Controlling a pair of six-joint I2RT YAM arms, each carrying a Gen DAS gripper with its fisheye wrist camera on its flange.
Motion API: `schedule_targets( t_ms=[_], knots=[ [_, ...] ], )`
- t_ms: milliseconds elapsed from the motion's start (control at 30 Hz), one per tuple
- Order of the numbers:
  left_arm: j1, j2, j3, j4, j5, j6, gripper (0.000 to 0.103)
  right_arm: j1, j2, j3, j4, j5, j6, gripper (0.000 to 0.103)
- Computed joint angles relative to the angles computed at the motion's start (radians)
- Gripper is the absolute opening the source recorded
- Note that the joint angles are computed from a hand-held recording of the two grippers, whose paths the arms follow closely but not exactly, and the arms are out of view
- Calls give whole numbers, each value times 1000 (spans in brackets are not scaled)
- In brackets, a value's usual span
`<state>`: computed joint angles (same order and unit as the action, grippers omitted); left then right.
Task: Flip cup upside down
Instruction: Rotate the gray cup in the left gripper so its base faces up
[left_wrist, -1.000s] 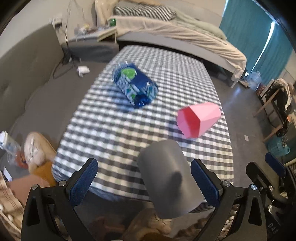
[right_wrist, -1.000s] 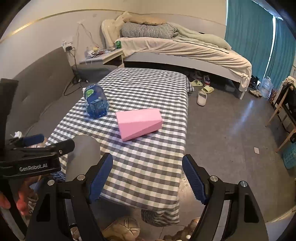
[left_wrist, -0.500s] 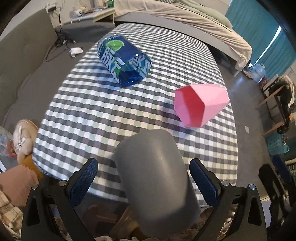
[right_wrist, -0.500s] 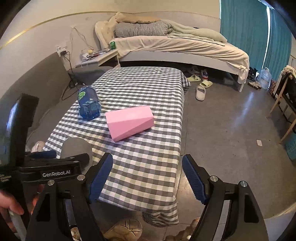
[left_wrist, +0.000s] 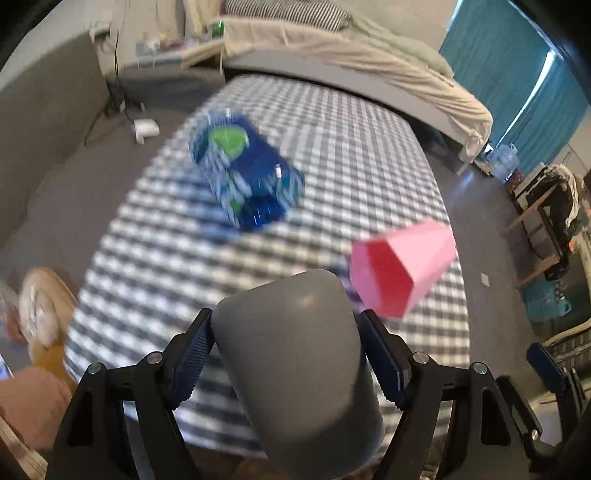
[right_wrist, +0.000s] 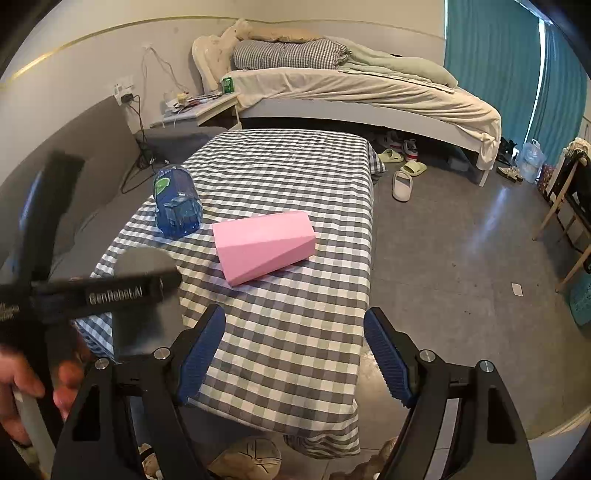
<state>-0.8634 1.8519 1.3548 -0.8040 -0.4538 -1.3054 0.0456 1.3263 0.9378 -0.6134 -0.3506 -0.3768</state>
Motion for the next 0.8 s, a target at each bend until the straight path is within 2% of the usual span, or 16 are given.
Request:
schedule_targets(
  t_ms=[67, 267, 367, 500, 667, 800],
  knots=[
    [-4, -3, 0, -3, -48, 19, 80, 8, 0, -3, 5, 10, 5, 77],
    [-83, 19, 9, -18, -279, 80, 79, 34, 3, -10, 20, 44, 14, 77],
    [-105, 15, -33, 20, -323, 84, 79, 48, -1, -14, 20, 57, 19, 77],
    [-149, 25, -24, -8, -341, 91, 78, 58, -12, -23, 21, 62, 11, 77],
    [-154, -35, -127, 128, -261, 105, 78, 52, -15, -22, 17, 49, 18, 77],
    [-163, -33, -152, 175, -234, 94, 79, 46, -19, -20, 12, 38, 20, 77]
  ],
)
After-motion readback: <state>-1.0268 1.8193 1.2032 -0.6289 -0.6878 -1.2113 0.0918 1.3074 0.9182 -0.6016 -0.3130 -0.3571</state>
